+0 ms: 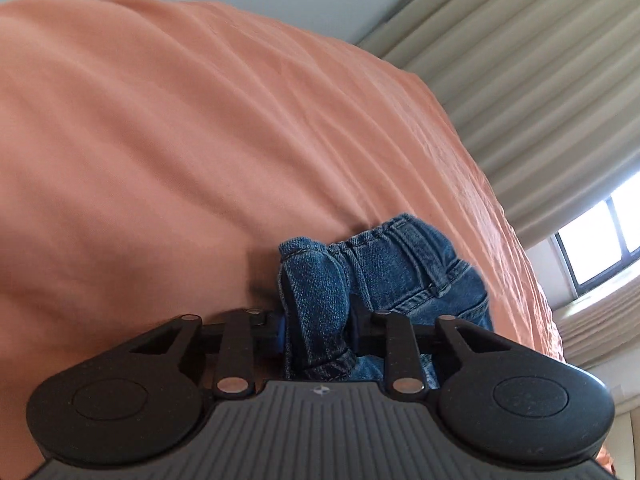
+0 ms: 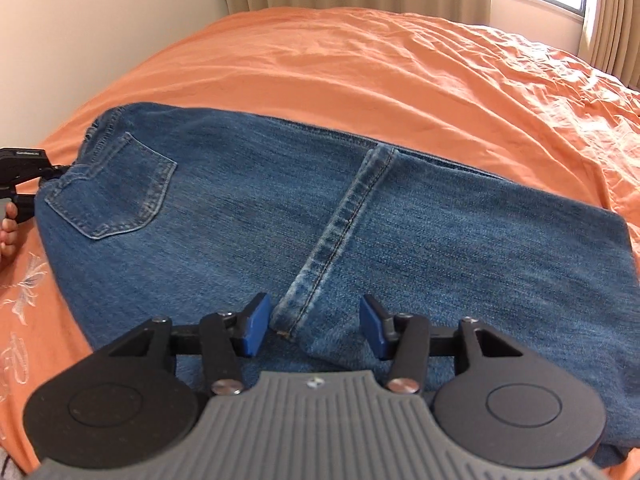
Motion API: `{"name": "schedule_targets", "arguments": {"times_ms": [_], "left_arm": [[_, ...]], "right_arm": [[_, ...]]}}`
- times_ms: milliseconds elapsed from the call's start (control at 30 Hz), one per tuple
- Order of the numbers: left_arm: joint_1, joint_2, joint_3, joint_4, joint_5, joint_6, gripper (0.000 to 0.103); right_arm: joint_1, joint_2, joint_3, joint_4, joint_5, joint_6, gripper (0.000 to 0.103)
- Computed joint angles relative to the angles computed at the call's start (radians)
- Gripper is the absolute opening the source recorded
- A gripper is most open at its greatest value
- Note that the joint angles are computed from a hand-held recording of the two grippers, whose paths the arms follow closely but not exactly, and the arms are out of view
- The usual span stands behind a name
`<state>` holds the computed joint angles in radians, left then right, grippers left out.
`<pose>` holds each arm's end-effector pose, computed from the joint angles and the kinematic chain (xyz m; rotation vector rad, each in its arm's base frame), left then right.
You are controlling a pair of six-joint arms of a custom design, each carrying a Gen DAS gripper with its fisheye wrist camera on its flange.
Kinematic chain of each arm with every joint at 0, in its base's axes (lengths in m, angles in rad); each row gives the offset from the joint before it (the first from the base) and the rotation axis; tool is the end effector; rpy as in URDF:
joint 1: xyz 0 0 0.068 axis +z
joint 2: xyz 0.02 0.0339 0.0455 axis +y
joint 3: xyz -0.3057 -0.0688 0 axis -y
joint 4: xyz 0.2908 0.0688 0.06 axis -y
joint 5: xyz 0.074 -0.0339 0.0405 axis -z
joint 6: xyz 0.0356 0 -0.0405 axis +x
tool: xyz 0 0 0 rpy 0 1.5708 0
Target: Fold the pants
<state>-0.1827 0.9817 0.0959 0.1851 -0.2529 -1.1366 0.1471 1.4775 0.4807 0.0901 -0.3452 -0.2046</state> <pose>0.1624 -0.0209 0.1105 -1.1640 1.9597 -0.4195 0.2614 0.0509 0.1216 -0.5715 2.3777 0.4012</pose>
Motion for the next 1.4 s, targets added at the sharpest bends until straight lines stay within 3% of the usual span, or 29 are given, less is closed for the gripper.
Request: {"name": "schedule_targets", "arguments": {"times_ms": [167,267,467,633,800,1067,1200,1400], "left_arm": [[-0.2,-0.262,0.104,-0.286,-0.201,-0.027,0.021],[-0.412,-0.272,0.234,-0.391,-0.383,-0.029,0.02],[-0.775,0.032,0.571,-0.41,-0.703,0.126,0.02],[-0.91,0.413,0.879,-0.402,-0.783,0.333,0.02],[-0.966,0.767,1.134,-0.387,-0.716,0.456,0.02],[-1.058,1.156,1.494,-0.672,-0.491,0.337,0.021],[-1.046,1.125,1.419,-0.659,-0.285,0.188,0.028],[-0.944,1.013,1.225,-0.361,0.019,0.102,0.059]], "right_arm": [[-0.145,-0.092,-0.02,-0.088,-0.099,-0.063,0.046],[-0.245,-0.114,-0.009,-0.154,-0.162,-0.111,0.046],[-0.441,-0.129,0.028,-0.28,-0.279,-0.237,0.046],[-0.603,-0.103,0.081,-0.395,-0.394,-0.345,0.046],[-0.757,-0.041,0.143,-0.511,-0.472,-0.481,0.046],[-0.968,0.152,0.267,-0.664,-0.485,-0.688,0.046],[-1.02,0.216,0.301,-0.706,-0.48,-0.752,0.046],[-1.009,0.241,0.338,-0.755,-0.512,-0.772,0.046]]}}
